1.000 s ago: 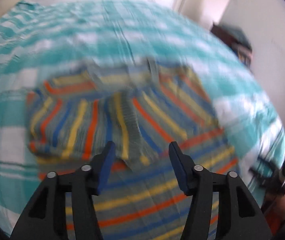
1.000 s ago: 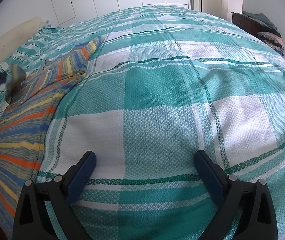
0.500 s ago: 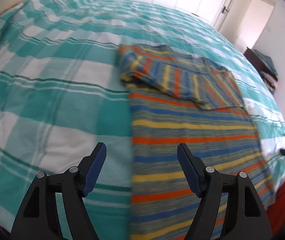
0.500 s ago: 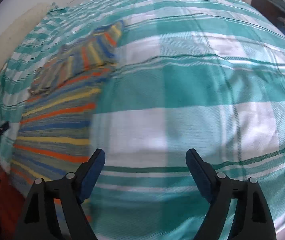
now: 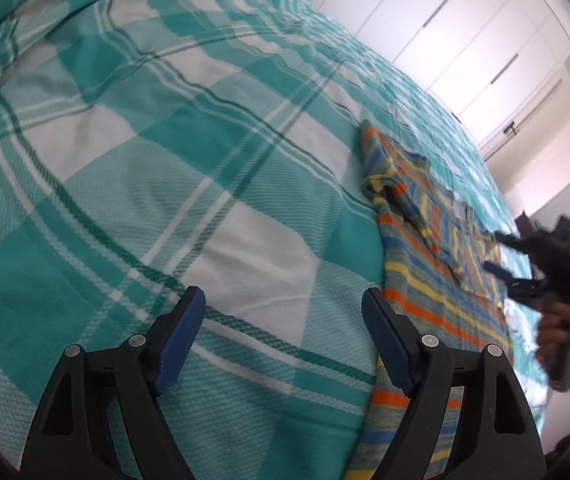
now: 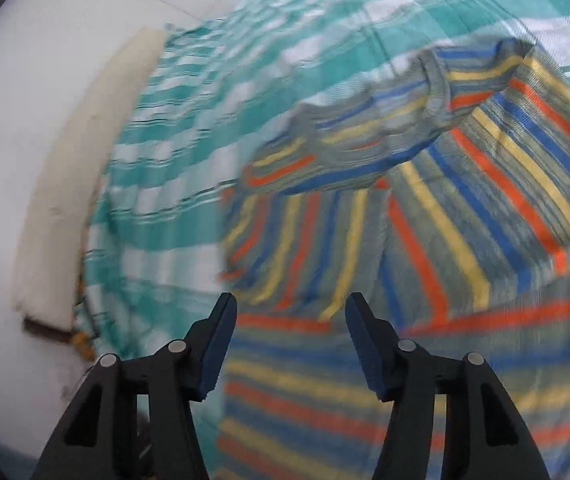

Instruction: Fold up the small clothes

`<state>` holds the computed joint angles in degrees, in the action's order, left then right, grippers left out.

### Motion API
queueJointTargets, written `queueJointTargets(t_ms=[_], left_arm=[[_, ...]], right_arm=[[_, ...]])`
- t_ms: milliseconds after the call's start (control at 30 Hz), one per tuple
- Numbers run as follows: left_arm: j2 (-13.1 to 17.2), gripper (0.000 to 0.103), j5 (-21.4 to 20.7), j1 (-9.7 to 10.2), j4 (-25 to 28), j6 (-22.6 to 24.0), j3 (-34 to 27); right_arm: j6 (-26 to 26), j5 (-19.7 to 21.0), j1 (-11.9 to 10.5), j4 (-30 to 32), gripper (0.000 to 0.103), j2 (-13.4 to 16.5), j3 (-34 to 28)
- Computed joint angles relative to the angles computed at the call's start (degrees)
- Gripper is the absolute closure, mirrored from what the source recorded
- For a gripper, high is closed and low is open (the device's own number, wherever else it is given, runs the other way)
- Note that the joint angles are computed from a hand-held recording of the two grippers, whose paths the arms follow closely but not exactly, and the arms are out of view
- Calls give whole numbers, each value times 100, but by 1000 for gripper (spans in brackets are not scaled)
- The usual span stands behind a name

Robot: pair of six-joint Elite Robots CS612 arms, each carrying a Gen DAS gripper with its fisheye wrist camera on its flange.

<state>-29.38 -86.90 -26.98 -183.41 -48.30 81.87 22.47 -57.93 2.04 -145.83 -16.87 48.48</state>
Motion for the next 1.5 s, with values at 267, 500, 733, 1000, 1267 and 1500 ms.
queueJointTargets(t_ms=[267, 500, 733, 1000, 1267, 1500], left_arm=[[32, 20, -109, 31, 93, 233, -61], [35, 20, -63, -30, 231, 562, -129], [-200, 21, 113, -200, 238, 946, 39], [-372, 20, -489, -679, 1392, 2605, 58], [-632, 22, -198, -827, 2013, 2700, 406], [-827, 18, 34, -785, 1286, 1840, 800]], right_arm=[[-521, -977, 169, 749, 99, 573, -1129], [-1085, -1878, 179, -202, 98, 69, -352], [-631, -1739, 67, -157, 75, -156, 147], [-2307, -813, -25, 51, 64, -1329, 2361], [-2550, -1498, -195, -1020, 64, -2445, 4642], [-2277, -1475, -280, -2104, 64, -2724, 5237]])
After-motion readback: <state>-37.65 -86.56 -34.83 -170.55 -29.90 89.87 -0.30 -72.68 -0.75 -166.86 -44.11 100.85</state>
